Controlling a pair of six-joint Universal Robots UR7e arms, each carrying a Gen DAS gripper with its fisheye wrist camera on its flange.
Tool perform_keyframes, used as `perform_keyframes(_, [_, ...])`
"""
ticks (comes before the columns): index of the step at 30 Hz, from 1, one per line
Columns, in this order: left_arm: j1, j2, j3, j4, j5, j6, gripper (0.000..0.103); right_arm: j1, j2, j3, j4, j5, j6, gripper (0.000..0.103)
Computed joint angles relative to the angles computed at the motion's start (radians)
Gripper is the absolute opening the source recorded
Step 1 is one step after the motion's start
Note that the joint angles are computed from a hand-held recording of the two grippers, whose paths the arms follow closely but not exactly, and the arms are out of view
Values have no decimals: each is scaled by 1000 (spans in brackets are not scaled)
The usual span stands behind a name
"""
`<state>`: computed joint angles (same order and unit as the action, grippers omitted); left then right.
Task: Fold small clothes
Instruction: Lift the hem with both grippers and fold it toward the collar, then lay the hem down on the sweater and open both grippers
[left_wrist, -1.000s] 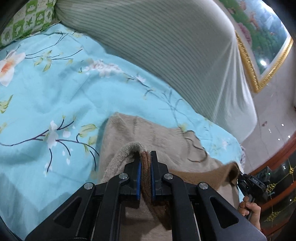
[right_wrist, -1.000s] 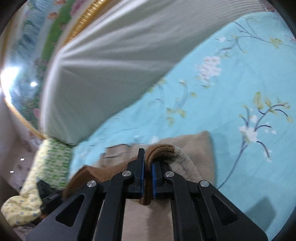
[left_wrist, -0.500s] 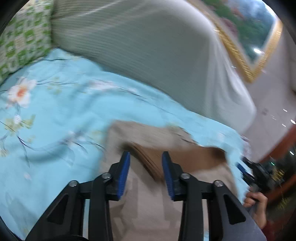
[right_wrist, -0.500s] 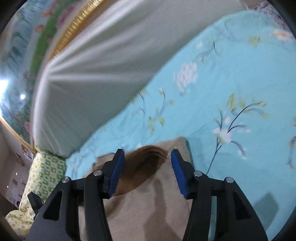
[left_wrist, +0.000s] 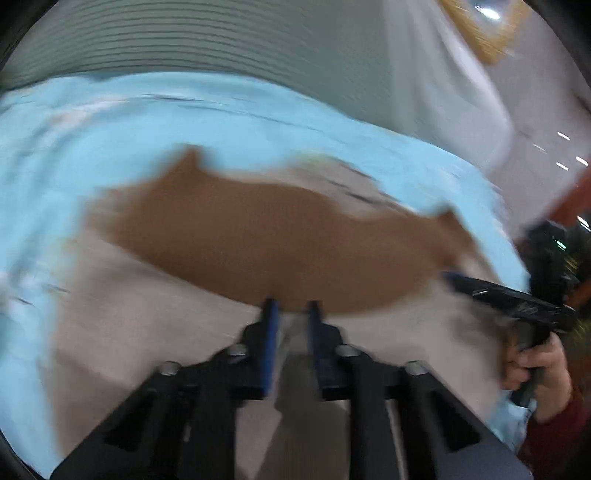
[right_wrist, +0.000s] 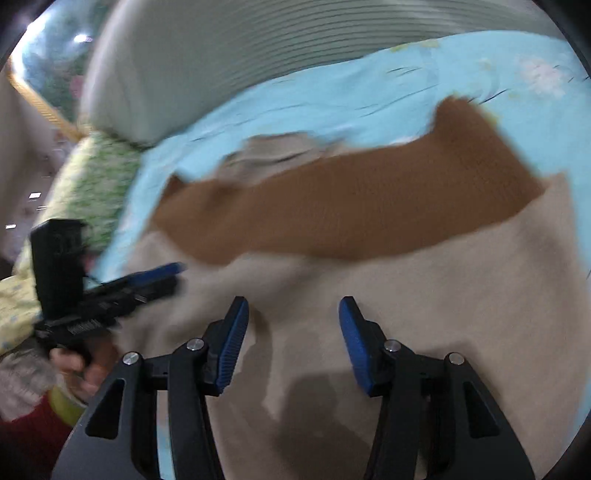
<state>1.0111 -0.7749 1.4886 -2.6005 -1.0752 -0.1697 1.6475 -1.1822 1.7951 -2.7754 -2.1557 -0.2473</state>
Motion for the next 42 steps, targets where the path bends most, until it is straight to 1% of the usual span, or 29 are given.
perform_keyframes(1, [25, -14, -4, -15, -24, -5, 7, -12, -1, -5, -39, -5, 10, 47])
perform_keyframes(2, [51, -27, -1, -38, -75, -10, 5, -38, -21, -4, -80, 31, 53, 34])
perform_keyframes(3, [68, -43, 11, -61, -100, -29, 2, -66, -42, 6, -112, 87, 83, 19])
perform_keyframes(4, [80, -60, 29, -86, -115, -47, 2, -84, -60, 24, -156, 111, 120, 11])
perform_keyframes(5, [84, -78, 59, -131, -113, -53, 2, -100, -81, 56, -233, 130, 149, 8])
perform_keyframes(7, [77, -112, 115, -178, -62, -65, 2, -98, -96, 97, -326, 95, 153, 8])
perform_keyframes(8, [78, -131, 143, -199, -65, -84, 5, -92, -106, 126, -374, 88, 151, 8])
perform_keyframes(10, [68, -157, 183, -206, -42, -118, 4, -79, -122, 157, -403, 68, 141, 11])
perform_keyframes(12, [49, -190, 230, -227, -9, -133, 9, -48, -147, 194, -418, 14, 129, 14])
perform_keyframes(13, [30, -206, 259, -240, 14, -138, 19, -40, -154, 206, -424, 11, 129, 14])
perform_keyframes(14, [4, -228, 290, -241, 47, -144, 33, -35, -185, 239, -421, 44, 134, 14])
perform_keyframes(15, [-19, -250, 324, -257, 65, -140, 42, -29, -197, 252, -416, 68, 137, 16])
perform_keyframes(16, [-41, -268, 355, -277, 75, -139, 61, -15, -221, 288, -419, 84, 128, 18])
perform_keyframes(17, [-73, -287, 395, -298, 89, -143, 67, -3, -224, 304, -424, 82, 119, 26])
perform_keyframes(18, [-95, -297, 420, -316, 88, -139, 67, 16, -229, 333, -436, 75, 107, 35])
perform_keyframes(20, [-139, -312, 465, -330, 78, -139, 68, 35, -255, 396, -437, 99, 92, 42])
perform_keyframes(21, [-150, -306, 474, -335, 67, -144, 68, 36, -265, 415, -429, 109, 92, 43])
perform_keyframes(22, [-154, -304, 489, -338, 39, -153, 70, 35, -277, 436, -414, 113, 98, 43])
perform_keyframes(23, [-153, -302, 498, -330, 29, -164, 70, 32, -280, 445, -398, 96, 109, 43])
perform_keyframes(25, [-146, -294, 505, -280, 46, -219, 70, 22, -289, 463, -386, 41, 137, 43])
perform_keyframes(26, [-138, -294, 508, -243, 55, -259, 70, -1, -317, 486, -380, 38, 161, 43])
perform_keyframes(28, [-128, -308, 531, -223, 65, -307, 69, -22, -365, 523, -393, 78, 179, 42])
perform_keyframes(30, [-123, -332, 564, -264, 46, -322, 69, -2, -382, 532, -394, 29, 189, 43])
perform_keyframes(31, [-127, -340, 573, -262, 54, -336, 69, 9, -394, 539, -390, 12, 197, 43])
perform_keyframes(33, [-142, -357, 588, -245, 79, -372, 69, 24, -415, 551, -392, 8, 205, 43])
perform_keyframes(35, [-160, -375, 607, -239, 96, -411, 70, 49, -420, 559, -394, -13, 215, 43])
perform_keyframes(38, [-178, -395, 635, -239, 108, -476, 72, 69, -442, 578, -403, 10, 222, 44])
perform_keyframes(39, [-185, -420, 654, -231, 107, -496, 73, 77, -444, 582, -407, 13, 228, 45])
perform_keyframes(42, [-202, -446, 694, -238, 106, -552, 75, 101, -453, 601, -409, 20, 240, 49])
